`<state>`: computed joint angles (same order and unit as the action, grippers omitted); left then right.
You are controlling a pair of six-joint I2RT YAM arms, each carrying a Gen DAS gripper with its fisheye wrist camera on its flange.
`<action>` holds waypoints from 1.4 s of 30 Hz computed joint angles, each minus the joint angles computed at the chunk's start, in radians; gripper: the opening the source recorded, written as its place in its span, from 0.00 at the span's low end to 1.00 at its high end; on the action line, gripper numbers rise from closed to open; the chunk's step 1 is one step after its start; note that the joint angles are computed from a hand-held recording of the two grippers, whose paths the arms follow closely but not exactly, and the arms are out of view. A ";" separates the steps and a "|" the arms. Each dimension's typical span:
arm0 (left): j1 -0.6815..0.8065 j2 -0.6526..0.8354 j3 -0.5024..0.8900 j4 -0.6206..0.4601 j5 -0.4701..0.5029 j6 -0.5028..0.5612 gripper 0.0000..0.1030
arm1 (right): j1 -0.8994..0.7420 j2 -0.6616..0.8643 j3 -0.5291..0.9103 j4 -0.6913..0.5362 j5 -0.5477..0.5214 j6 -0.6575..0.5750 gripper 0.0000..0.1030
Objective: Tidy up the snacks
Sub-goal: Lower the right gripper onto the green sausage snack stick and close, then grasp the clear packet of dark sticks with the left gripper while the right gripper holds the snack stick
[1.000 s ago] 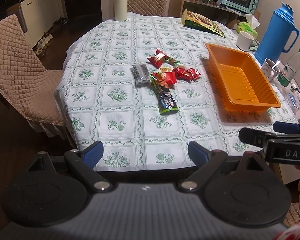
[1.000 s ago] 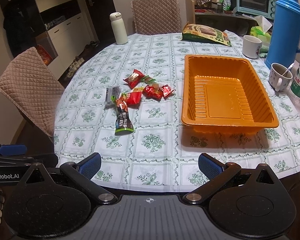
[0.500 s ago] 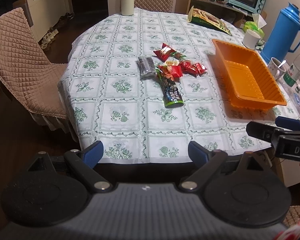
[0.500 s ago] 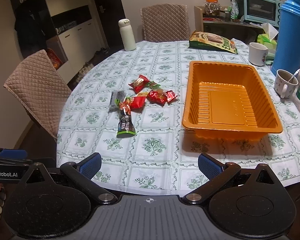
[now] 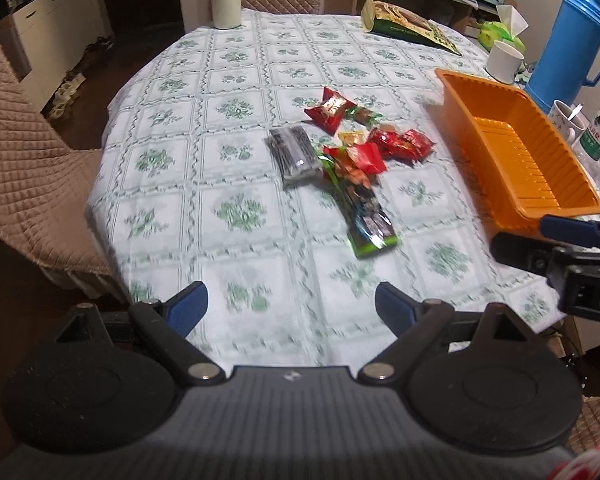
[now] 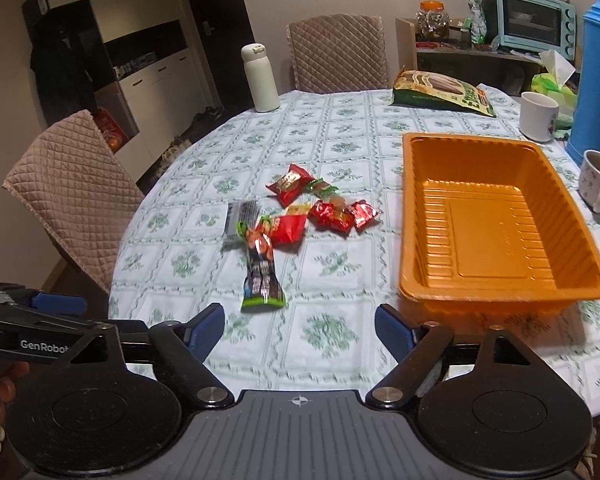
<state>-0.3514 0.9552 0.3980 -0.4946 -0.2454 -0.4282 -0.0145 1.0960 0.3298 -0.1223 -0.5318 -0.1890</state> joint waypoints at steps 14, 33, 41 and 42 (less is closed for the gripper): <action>0.441 0.385 0.071 0.308 0.264 0.407 0.87 | 0.361 0.613 0.192 0.450 0.252 0.229 0.49; 0.534 0.604 0.176 0.395 0.367 0.529 0.86 | 0.480 0.846 0.352 0.497 0.400 0.227 0.30; 0.524 0.634 0.189 0.433 0.396 0.532 0.78 | 0.474 0.803 0.313 0.523 0.387 0.225 0.29; 0.518 0.640 0.192 0.440 0.396 0.527 0.77 | 0.469 0.789 0.306 0.523 0.381 0.231 0.29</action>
